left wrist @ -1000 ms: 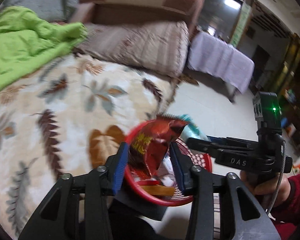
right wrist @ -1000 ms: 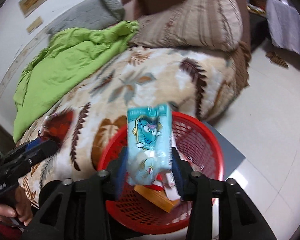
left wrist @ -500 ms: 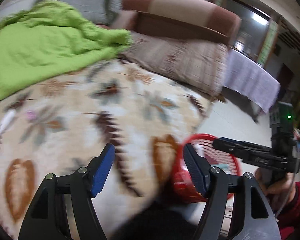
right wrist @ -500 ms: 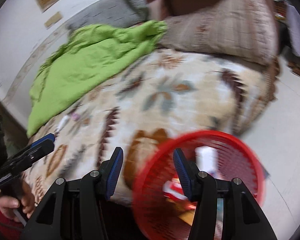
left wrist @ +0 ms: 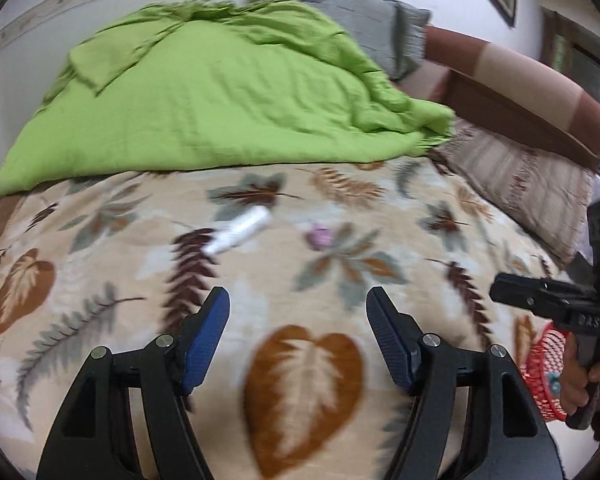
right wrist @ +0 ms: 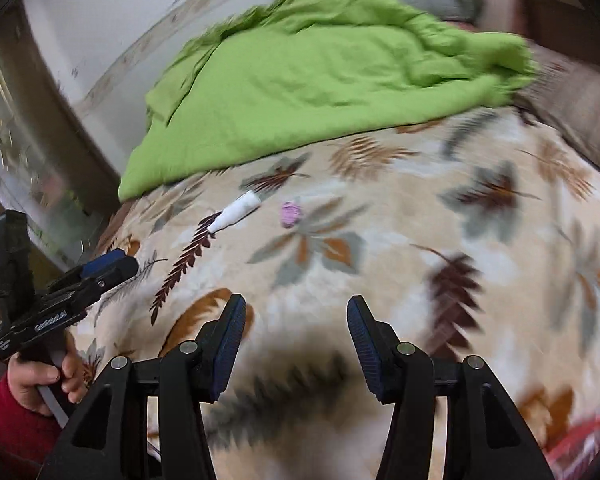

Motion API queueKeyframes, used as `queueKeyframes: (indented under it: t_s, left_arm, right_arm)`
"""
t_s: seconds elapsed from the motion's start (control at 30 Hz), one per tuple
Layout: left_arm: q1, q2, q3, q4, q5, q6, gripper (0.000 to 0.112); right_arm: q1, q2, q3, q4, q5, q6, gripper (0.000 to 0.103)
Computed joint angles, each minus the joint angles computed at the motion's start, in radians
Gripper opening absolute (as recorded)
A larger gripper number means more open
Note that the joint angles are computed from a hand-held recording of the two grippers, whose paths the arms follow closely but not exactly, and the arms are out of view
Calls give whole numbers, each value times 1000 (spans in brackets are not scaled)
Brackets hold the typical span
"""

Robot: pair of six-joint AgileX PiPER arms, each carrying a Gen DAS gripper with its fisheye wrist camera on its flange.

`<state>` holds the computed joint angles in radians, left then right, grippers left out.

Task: Collect trash
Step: 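Move both open tools back over the blanket, then grasp the white spray bottle with the left tool while the right tool grasps the pink paper ball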

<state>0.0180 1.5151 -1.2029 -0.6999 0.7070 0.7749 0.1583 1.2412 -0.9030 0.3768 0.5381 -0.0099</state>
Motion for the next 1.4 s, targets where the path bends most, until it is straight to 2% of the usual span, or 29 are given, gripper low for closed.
queueKeyframes:
  t_s: [0.17, 0.37, 0.5, 0.57, 0.63, 0.73, 0.9, 0.93, 1.0, 1.07, 1.2, 1.33, 1.4]
  left_arm:
    - [39, 134, -110, 7, 3, 28, 70]
    - [43, 321, -312, 11, 56, 23, 70]
    - [21, 416, -416, 48, 59, 11, 70]
    - [10, 470, -478, 65, 71, -7, 70]
    - [-1, 518, -539, 82, 82, -29, 70]
    - [-26, 603, -651, 108, 106, -63, 70]
    - [-74, 750, -854, 239, 169, -171, 69]
    - [-80, 786, -905, 256, 195, -191, 67]
    - [-89, 835, -978, 275, 242, -219, 53]
    - [-100, 869, -1023, 292, 260, -243, 51]
    - [-121, 877, -1021, 327, 222, -318, 44]
    - [-128, 813, -895, 336, 141, -369, 35]
    - [-116, 757, -796, 290, 105, -358, 33]
  right_arm:
    - [72, 285, -214, -31, -55, 20, 57]
    - [104, 593, -496, -181, -40, 147, 57]
    - [94, 720, -633, -227, -5, 191, 54]
    - [83, 784, -705, -227, 29, 199, 44]
    - [74, 823, -748, -209, 42, 189, 28]
    - [61, 819, -727, -161, 11, 150, 27]
    - [46, 718, -575, -86, -75, 78, 27]
    - [44, 700, -550, -69, -85, 62, 27]
    - [39, 663, -497, -34, -106, 30, 27]
    - [36, 634, -457, -16, -122, 13, 27]
    - [42, 578, -385, -6, -151, 5, 27]
    - [51, 518, -318, 0, -165, 9, 27]
    - [58, 476, -277, -1, -172, 8, 27]
